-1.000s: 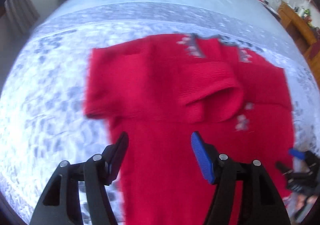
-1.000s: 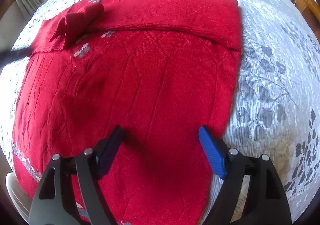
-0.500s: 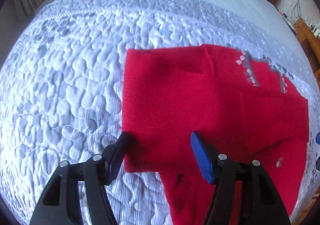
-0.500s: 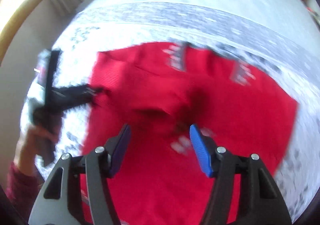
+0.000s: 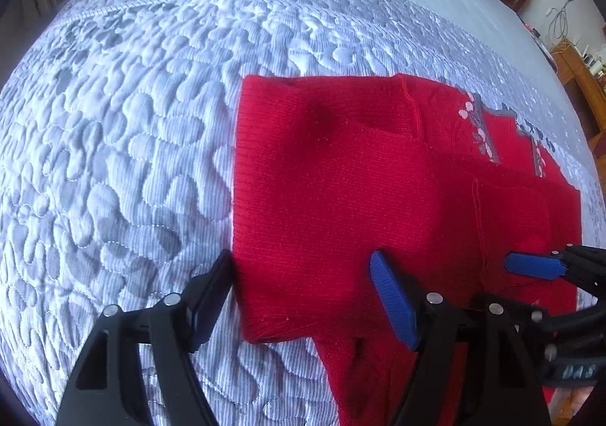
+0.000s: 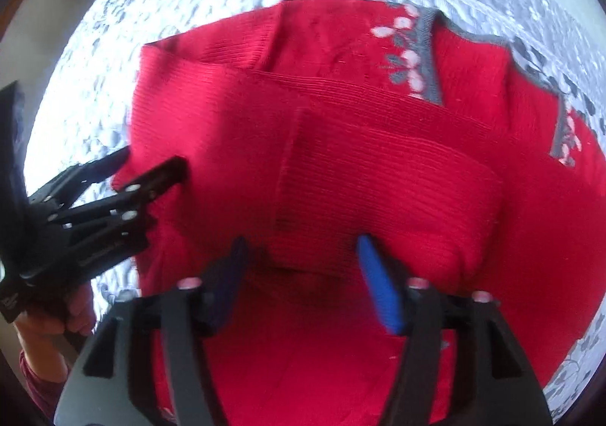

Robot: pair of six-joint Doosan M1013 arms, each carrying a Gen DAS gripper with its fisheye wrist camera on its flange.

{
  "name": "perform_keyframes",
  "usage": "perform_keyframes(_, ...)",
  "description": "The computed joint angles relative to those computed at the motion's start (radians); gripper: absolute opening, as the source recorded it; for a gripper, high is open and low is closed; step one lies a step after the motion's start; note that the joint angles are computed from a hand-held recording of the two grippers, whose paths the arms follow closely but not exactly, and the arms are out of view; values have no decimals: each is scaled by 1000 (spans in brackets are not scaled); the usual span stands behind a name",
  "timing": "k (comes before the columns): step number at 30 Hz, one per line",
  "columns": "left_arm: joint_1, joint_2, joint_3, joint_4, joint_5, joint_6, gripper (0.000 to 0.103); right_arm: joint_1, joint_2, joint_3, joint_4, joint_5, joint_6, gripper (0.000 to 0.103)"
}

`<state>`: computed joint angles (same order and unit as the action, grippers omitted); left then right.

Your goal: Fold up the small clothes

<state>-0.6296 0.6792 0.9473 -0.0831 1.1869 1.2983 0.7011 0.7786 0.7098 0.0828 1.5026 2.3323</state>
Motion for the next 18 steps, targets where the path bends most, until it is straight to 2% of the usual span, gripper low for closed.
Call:
perform_keyframes(1,1,0,1,-4,0,-1,74,7,24,-40,-24,46,-6,72)
perform_keyframes(4,1,-5,8,-2,-5,1,75,15,49,-76,-54,86,10,68)
perform_keyframes(6,2,-6,11,-3,-6,-1,75,18,53,-83,-78,102,3,56)
perform_keyframes(8,4,-5,8,-6,-5,-3,76,22,36,-55,-102,99,-2,29)
perform_keyframes(10,2,-3,6,-1,-7,-4,77,5,-18,36,-58,15,14,15)
perform_keyframes(11,0,-3,6,1,-8,-5,77,-6,-52,91,-25,-49,26,13)
perform_keyframes(12,-1,-3,6,4,-10,-7,77,-17,-107,176,10,-158,35,13)
perform_keyframes(13,-1,-2,4,3,-8,-9,78,-21,-140,223,22,-214,38,12)
perform_keyframes(16,0,-1,3,-1,-11,-8,78,-32,-255,380,17,-356,83,11)
perform_keyframes(18,-1,-2,2,3,-8,-14,78,-39,-321,473,-6,-414,142,11)
